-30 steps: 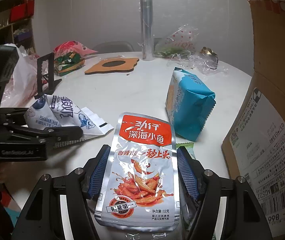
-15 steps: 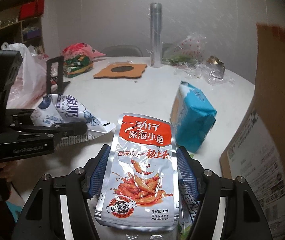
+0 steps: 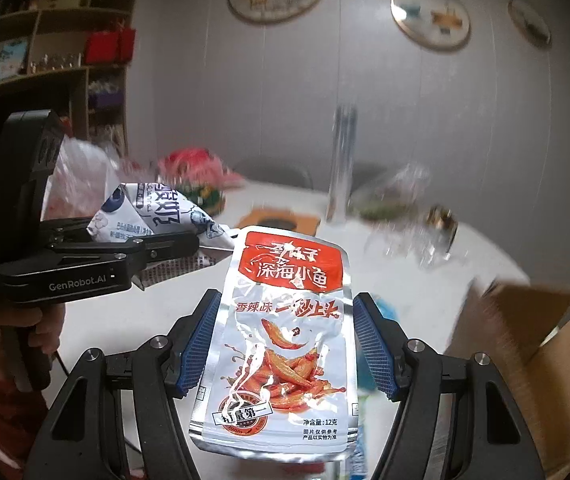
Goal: Organize snacks
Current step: 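Lift the chip bag and fish pouch and carry both over the box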
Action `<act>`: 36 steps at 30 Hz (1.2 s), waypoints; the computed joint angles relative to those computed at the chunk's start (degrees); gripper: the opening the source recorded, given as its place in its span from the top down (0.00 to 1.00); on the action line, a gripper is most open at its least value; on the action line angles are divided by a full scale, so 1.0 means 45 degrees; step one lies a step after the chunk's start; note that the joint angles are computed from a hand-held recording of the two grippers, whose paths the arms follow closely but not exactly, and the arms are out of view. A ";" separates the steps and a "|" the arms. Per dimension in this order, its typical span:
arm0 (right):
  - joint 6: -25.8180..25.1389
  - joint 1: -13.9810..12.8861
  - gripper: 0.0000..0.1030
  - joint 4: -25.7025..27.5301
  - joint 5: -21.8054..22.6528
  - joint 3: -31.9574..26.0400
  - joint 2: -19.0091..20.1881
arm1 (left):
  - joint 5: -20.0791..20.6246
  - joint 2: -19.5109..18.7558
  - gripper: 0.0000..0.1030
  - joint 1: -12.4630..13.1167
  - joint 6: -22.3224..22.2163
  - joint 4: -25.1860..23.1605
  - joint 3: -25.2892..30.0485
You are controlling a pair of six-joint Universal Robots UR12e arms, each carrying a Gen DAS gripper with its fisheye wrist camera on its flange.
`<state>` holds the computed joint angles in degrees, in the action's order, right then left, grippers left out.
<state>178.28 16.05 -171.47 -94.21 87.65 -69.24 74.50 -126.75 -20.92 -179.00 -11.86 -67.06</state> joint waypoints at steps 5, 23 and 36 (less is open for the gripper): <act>0.0105 -0.0191 0.38 -0.0626 -0.0376 0.0367 -0.0625 | -0.1067 -0.0123 0.67 -0.0229 0.0377 0.0001 0.0769; 0.2048 -0.1884 0.38 0.0187 -0.1689 0.2692 -0.2480 | -0.3417 -0.2700 0.67 -0.1976 0.3338 -0.5533 0.6405; 0.1313 -0.2613 0.38 0.1917 -0.0444 0.2620 -0.2312 | -0.2505 -0.4386 0.67 -0.2538 0.5118 -0.9845 0.9761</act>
<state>184.19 4.29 -162.85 -96.21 99.44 -79.64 63.23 -146.49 -32.34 -155.97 -56.17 -23.14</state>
